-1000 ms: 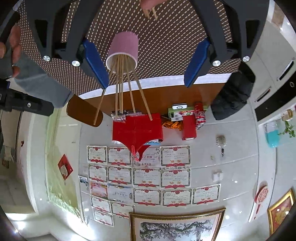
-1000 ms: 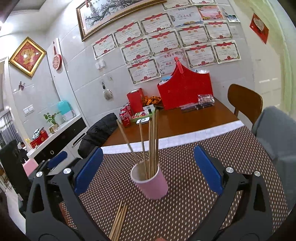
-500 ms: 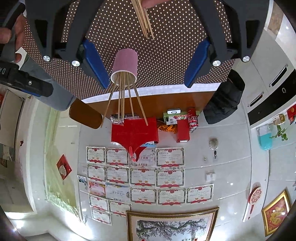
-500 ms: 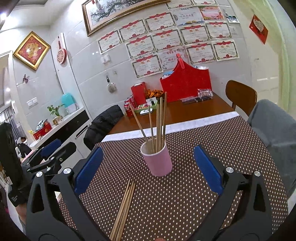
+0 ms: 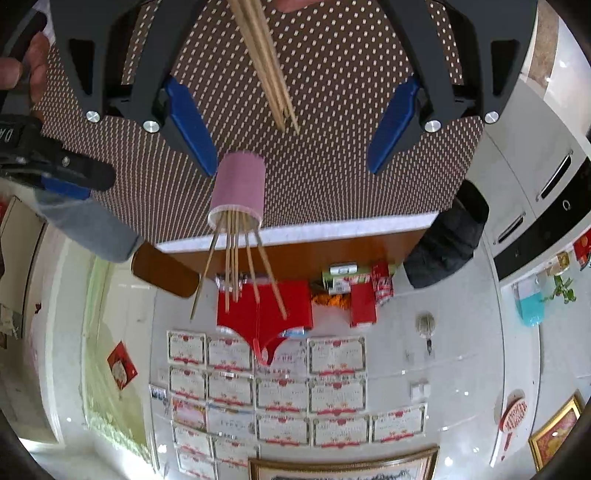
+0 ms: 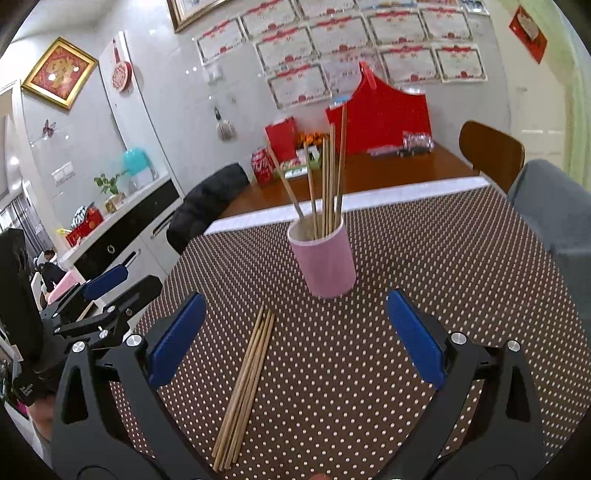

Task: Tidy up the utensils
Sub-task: 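Move both open grippers back down to the chopstick pile, then lower both open grippers over the pile, each aligning on one chopstick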

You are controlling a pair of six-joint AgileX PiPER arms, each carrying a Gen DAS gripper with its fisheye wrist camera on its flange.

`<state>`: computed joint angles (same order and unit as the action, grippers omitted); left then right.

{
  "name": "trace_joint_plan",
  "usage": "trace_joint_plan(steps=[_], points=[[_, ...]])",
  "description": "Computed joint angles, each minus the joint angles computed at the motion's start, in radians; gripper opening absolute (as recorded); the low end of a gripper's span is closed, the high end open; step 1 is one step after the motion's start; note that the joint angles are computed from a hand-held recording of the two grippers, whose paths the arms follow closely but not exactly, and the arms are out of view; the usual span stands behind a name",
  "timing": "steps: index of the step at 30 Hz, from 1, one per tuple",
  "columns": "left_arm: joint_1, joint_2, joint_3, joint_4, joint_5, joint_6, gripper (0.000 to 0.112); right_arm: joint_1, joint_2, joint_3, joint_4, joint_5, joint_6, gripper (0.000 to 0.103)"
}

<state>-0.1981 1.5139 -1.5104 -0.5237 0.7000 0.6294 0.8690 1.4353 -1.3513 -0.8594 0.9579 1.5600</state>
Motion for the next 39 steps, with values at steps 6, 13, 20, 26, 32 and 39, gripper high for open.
trace_joint_plan(steps=[6,13,20,26,32,39], points=[[0.022,0.006,0.097,0.031,-0.013,0.017,0.082,-0.023,0.026,0.018,0.057,-0.045,-0.035,0.097],[0.039,0.035,0.189,0.080,-0.010,0.032,0.082,-0.049,0.027,0.079,0.111,-0.105,-0.049,0.097],[0.002,0.079,0.241,0.173,-0.021,0.000,0.082,-0.067,0.034,0.131,0.164,-0.155,-0.064,0.097],[-0.029,0.114,0.249,0.239,-0.037,-0.049,0.082,-0.082,0.038,0.148,0.197,-0.178,-0.076,0.097],[-0.016,0.167,0.215,0.202,-0.020,-0.009,0.083,-0.097,0.059,0.149,0.244,-0.180,-0.123,0.097],[0.006,0.237,0.128,0.146,0.024,0.012,0.086,-0.109,0.128,0.109,0.319,-0.204,-0.217,0.097]])
